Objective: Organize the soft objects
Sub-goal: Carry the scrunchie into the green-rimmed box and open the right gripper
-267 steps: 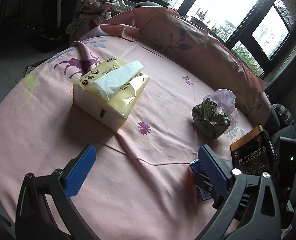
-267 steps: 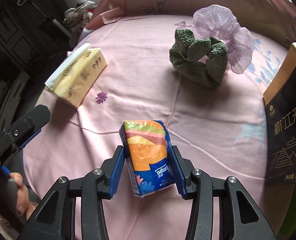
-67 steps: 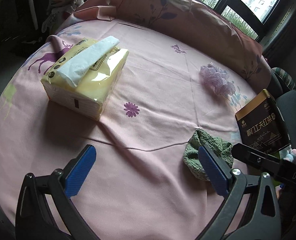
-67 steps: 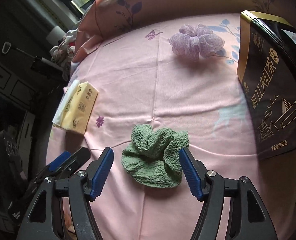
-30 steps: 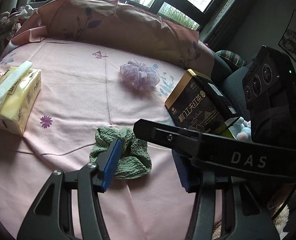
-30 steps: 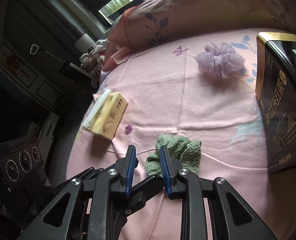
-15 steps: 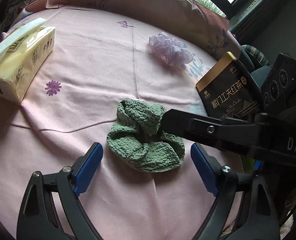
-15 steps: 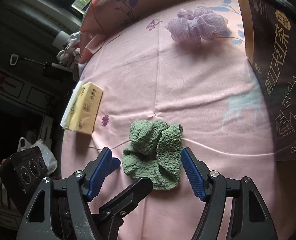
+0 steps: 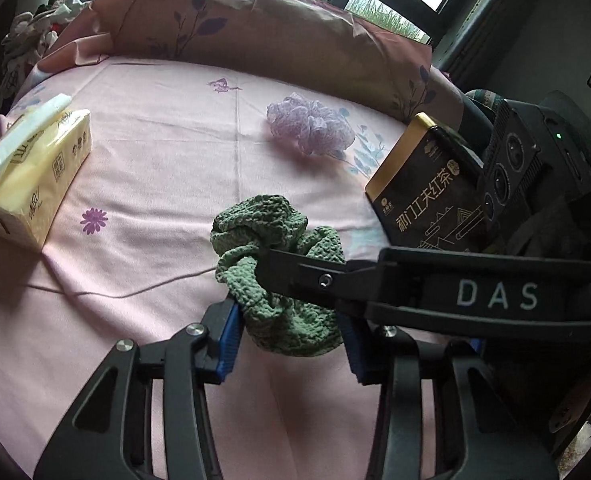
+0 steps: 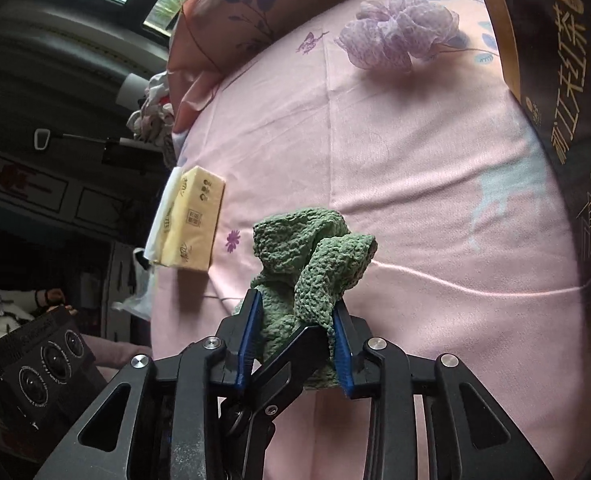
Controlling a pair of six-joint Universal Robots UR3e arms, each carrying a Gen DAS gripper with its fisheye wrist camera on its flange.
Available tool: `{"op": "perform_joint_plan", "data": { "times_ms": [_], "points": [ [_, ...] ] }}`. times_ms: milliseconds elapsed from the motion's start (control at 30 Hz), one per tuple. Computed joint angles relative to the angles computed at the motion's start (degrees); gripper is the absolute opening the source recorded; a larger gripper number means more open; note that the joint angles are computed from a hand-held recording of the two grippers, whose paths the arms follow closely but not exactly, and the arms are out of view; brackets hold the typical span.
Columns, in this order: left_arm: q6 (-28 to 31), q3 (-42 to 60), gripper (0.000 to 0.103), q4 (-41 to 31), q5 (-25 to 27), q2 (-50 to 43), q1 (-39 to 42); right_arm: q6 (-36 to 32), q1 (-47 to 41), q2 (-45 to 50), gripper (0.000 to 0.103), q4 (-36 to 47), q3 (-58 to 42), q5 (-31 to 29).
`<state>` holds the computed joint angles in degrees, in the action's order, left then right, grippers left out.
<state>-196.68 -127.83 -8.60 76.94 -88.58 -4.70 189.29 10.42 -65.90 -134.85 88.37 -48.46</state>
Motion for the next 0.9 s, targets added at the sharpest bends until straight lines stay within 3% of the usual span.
{"op": "perform_joint_plan", "data": {
  "times_ms": [167,267,500,667,733,900],
  "points": [
    [-0.4,8.9,0.041,0.4,5.6,1.0,-8.0,-0.7,-7.2,-13.8,0.035,-6.2,9.9,6.0],
    [1.1,17.8,0.041,2.0,7.4,-4.3,-13.3,-1.0,-13.9,-22.8,0.035,-9.9,16.1,8.0],
    [4.5,42.3,0.041,-2.2,9.1,-20.0,-22.6,-1.2,-31.3,-35.4,0.035,-13.2,25.5,14.6],
    [7.2,60.3,0.042,-9.1,6.1,-31.2,-25.5,0.7,-39.0,-38.6,0.035,-18.7,28.8,13.5],
    [7.2,68.1,0.043,-13.6,4.9,-35.7,-26.1,3.0,-39.7,-37.9,0.035,-21.7,28.7,10.2],
    [6.4,84.7,0.043,-21.9,6.1,-46.1,-27.8,3.8,-42.2,-35.0,0.035,-26.1,29.1,6.8]
  ]
}}
